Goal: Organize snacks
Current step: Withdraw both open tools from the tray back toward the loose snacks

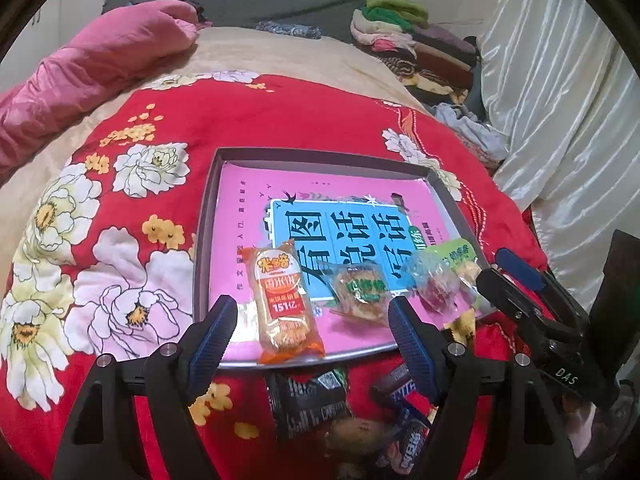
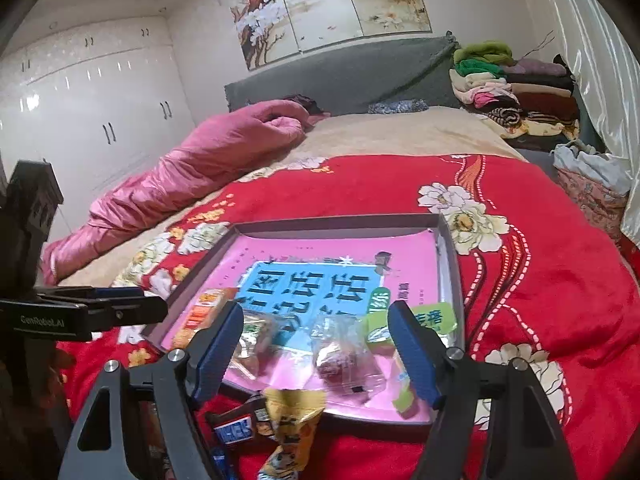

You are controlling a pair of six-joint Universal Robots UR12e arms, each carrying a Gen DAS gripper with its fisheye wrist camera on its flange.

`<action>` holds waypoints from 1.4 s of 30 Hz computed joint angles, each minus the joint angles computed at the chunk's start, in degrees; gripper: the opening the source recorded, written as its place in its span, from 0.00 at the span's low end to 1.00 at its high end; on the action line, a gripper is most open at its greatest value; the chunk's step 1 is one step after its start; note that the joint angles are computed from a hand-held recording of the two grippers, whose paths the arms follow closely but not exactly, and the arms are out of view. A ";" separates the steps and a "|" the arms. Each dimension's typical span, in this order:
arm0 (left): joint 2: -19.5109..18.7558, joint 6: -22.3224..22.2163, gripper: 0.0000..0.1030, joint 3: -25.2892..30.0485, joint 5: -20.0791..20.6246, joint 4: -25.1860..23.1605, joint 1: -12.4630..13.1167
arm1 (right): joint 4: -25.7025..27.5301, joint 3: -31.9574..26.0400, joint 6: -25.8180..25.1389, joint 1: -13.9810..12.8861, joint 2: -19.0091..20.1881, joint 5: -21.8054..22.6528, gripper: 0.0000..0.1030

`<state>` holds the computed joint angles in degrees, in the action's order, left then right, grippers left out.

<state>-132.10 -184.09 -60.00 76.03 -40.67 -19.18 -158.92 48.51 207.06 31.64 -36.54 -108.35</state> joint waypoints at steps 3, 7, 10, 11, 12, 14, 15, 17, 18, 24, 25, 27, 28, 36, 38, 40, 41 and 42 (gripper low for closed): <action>0.27 0.69 0.77 -0.37 0.36 -0.22 -0.04 | -1.34 0.53 -0.41 0.22 -0.24 -0.01 0.79; 0.74 1.15 0.77 -1.23 1.05 -0.12 -0.12 | -1.04 0.97 0.17 0.45 -0.58 -0.20 0.79; 1.07 1.74 0.77 -1.68 1.82 -0.18 -0.23 | -2.18 1.87 0.52 0.57 -1.02 0.55 0.80; 1.19 1.86 0.77 -1.87 2.24 -0.08 -0.29 | -2.42 2.01 0.46 0.64 -1.11 0.58 0.80; 1.31 2.04 0.77 -2.05 2.39 -0.06 -0.31 | -2.31 2.04 0.37 0.73 -1.17 0.30 0.81; 1.70 2.41 0.77 -2.66 2.20 0.02 -0.25 | -2.13 2.08 0.25 0.91 -1.25 -0.32 0.82; 1.92 2.50 0.77 -3.01 2.15 0.21 -0.22 | -1.91 2.03 0.43 0.93 -1.26 -0.48 0.82; 2.44 2.73 0.77 -3.79 1.89 0.67 -0.11 | -1.81 2.28 0.98 1.04 -1.43 -0.91 0.82; 2.65 2.77 0.77 -4.09 1.93 0.91 -0.09 | -1.87 2.40 1.11 1.06 -1.49 -1.09 0.82; 3.99 3.31 0.77 -5.98 1.57 1.95 0.28 | -1.72 3.44 2.53 1.55 -2.20 -3.91 0.84; 4.10 3.36 0.77 -6.14 1.56 2.05 0.29 | -1.61 3.78 3.02 1.59 -2.42 -4.21 0.84; 4.45 3.56 0.77 -6.68 1.47 2.31 0.38 | -1.33 4.27 3.85 1.70 -2.74 -4.78 0.84; 4.72 3.71 0.77 -7.12 1.48 2.52 0.41 | -1.24 4.59 4.26 1.74 -2.95 -4.86 0.85; 6.27 4.70 0.77 -9.68 1.17 1.53 0.38 | 0.45 5.91 5.06 2.42 -4.05 -6.30 0.86; 6.65 5.30 0.77 -10.35 1.14 0.72 0.32 | 0.98 6.11 5.72 2.48 -4.23 -6.32 0.86; 6.95 5.77 0.77 -10.87 0.70 -0.13 0.34 | 1.30 6.28 6.21 2.57 -4.36 -6.60 0.86; 7.20 6.28 0.77 -11.27 0.57 -0.87 0.31 | 1.47 6.40 6.45 2.63 -4.44 -6.82 0.86; 7.28 6.52 0.77 -11.43 0.56 -1.16 0.28 | 1.69 6.53 6.76 2.63 -4.54 -6.64 0.86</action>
<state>-124.81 -177.57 -71.43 76.58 -41.84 -18.90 -157.23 55.04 213.82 34.27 -41.08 -114.98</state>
